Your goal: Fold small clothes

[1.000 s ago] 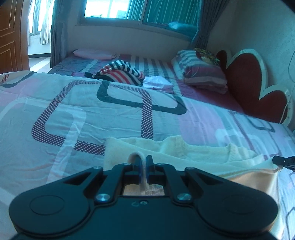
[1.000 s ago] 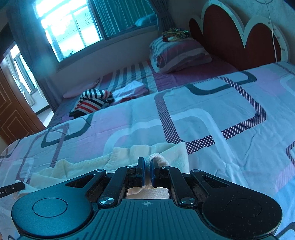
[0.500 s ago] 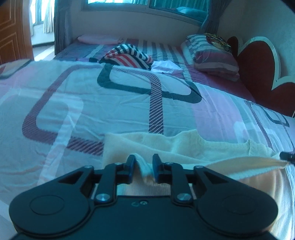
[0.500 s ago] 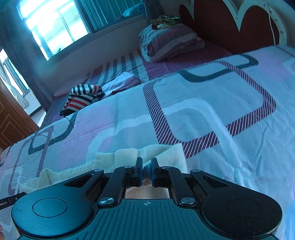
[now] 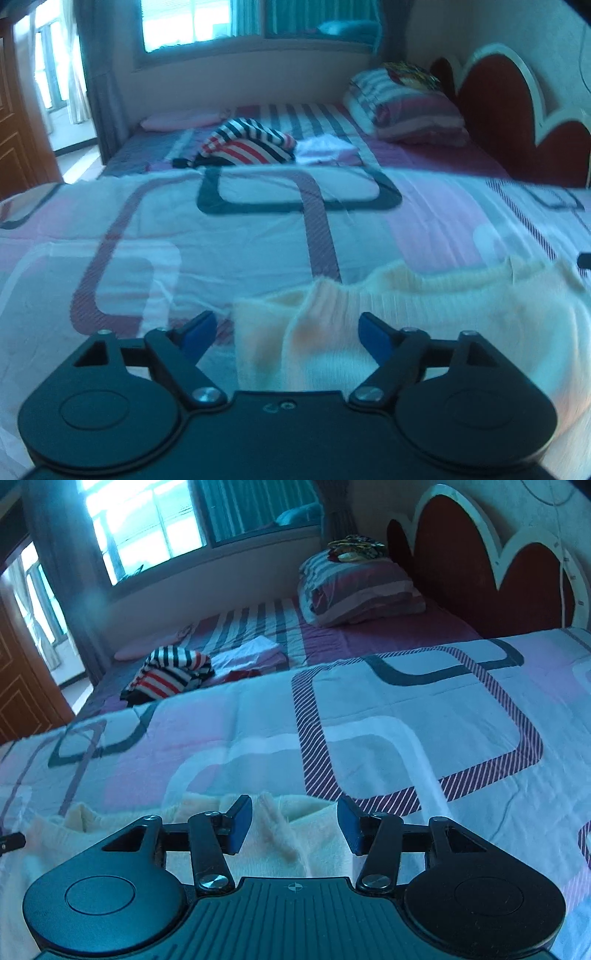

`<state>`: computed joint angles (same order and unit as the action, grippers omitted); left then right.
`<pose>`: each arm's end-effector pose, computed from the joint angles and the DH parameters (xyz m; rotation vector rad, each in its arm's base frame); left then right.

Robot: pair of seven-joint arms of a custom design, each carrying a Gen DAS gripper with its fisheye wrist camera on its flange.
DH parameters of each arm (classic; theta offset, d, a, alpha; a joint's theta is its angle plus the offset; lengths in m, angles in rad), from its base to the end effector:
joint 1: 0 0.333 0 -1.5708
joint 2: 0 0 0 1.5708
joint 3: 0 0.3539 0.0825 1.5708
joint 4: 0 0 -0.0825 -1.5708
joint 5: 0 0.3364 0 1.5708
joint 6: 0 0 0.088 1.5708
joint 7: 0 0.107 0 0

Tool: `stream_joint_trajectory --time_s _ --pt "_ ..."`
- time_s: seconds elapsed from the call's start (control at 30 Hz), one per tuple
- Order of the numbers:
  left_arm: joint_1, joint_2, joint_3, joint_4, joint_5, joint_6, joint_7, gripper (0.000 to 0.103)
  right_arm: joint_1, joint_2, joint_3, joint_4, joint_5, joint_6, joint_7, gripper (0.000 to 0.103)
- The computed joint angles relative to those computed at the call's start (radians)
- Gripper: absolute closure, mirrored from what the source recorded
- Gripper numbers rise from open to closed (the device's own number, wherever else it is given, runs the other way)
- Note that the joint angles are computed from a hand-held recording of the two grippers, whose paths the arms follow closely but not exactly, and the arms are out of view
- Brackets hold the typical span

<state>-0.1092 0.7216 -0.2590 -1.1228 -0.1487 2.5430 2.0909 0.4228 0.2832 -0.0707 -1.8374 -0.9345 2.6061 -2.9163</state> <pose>0.7492 -0.2012 0.5173 -1.1422 2.3612 -0.9176 0.5850 0.2380 0.4835 -1.0055 2.2363 -0.6669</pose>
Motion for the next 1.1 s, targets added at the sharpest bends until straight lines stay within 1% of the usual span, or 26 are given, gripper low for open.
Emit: stream_joint_trajectory --time_s 0.1,0.17,0.23,0.3,0.33,0.37,0.4,0.43,0.47,0.5,0.53,0.57,0.7,0.73,0.77,0.8,0.83,0.87,0.9,1.0,1.1 --pt "0.003 0.014 -0.006 0.012 -0.004 -0.023 0.007 0.029 -0.009 0.021 0.006 0.007 0.027 0.027 -0.049 0.052" --pt "0.003 0.020 -0.008 0.016 -0.007 -0.027 0.011 0.030 -0.003 0.036 -0.002 0.016 0.032 0.033 -0.057 0.052" --pt "0.004 0.022 -0.012 0.011 -0.011 -0.022 0.021 0.032 -0.001 0.044 -0.010 0.014 0.038 0.057 -0.057 0.052" --pt "0.007 0.025 -0.020 0.008 -0.018 -0.018 0.035 0.038 0.005 0.048 -0.019 0.014 0.030 0.069 -0.068 0.052" --pt "0.010 0.026 -0.023 0.009 -0.023 -0.020 0.040 0.046 0.007 0.051 -0.020 0.017 0.030 0.072 -0.084 0.055" --pt "0.013 0.027 -0.027 0.009 -0.030 -0.025 0.043 0.053 0.010 0.053 -0.022 0.018 0.029 0.072 -0.098 0.066" --pt "0.017 0.027 -0.031 0.008 -0.038 -0.025 0.048 0.057 0.007 0.058 -0.019 0.022 0.040 0.077 -0.119 0.071" --pt "0.021 0.024 -0.037 0.000 -0.046 -0.017 0.057 0.069 0.007 0.062 -0.020 0.021 0.049 0.085 -0.131 0.079" --pt "0.025 0.027 -0.042 0.006 -0.052 -0.023 0.066 0.079 0.010 0.064 -0.024 0.020 0.050 0.091 -0.134 0.079" --pt "0.029 0.029 -0.048 0.007 -0.062 -0.023 0.075 0.083 0.013 0.067 -0.029 0.020 0.049 0.098 -0.136 0.079" --pt "0.035 0.028 -0.055 0.003 -0.073 -0.017 0.086 0.091 0.015 0.069 -0.034 0.018 0.050 0.105 -0.136 0.079" --pt "0.039 0.030 -0.059 0.002 -0.083 -0.013 0.095 0.095 0.017 0.070 -0.038 0.016 0.051 0.110 -0.136 0.079" --pt "0.033 0.045 -0.052 0.027 -0.091 -0.031 0.099 0.094 0.020 0.075 -0.054 0.005 0.053 0.142 -0.127 0.079" --pt "0.025 0.047 -0.042 0.031 -0.085 -0.030 0.092 0.088 0.019 0.076 -0.059 0.001 0.055 0.155 -0.119 0.078" --pt "0.019 0.049 -0.035 0.037 -0.082 -0.032 0.079 0.086 0.020 0.075 -0.065 -0.005 0.053 0.170 -0.106 0.078" --pt "0.017 0.057 -0.033 0.054 -0.083 -0.045 0.066 0.086 0.023 0.072 -0.070 -0.010 0.048 0.177 -0.099 0.079" --pt "0.019 0.055 -0.038 0.047 -0.089 -0.033 0.067 0.089 0.025 0.071 -0.072 -0.010 0.048 0.178 -0.102 0.079" --pt "0.025 0.046 -0.046 0.026 -0.096 -0.005 0.078 0.099 0.032 0.068 -0.080 -0.014 0.034 0.181 -0.086 0.084" --pt "0.030 0.034 -0.053 -0.001 -0.103 0.020 0.090 0.100 0.035 0.065 -0.083 -0.016 0.024 0.187 -0.078 0.101" --pt "0.052 0.002 -0.084 -0.071 -0.137 0.103 0.120 0.100 0.056 0.054 -0.098 -0.017 -0.040 0.173 -0.031 0.101" --pt "0.064 -0.005 -0.105 -0.086 -0.172 0.157 0.121 0.101 0.076 0.039 -0.110 -0.010 -0.144 0.124 0.074 0.101"
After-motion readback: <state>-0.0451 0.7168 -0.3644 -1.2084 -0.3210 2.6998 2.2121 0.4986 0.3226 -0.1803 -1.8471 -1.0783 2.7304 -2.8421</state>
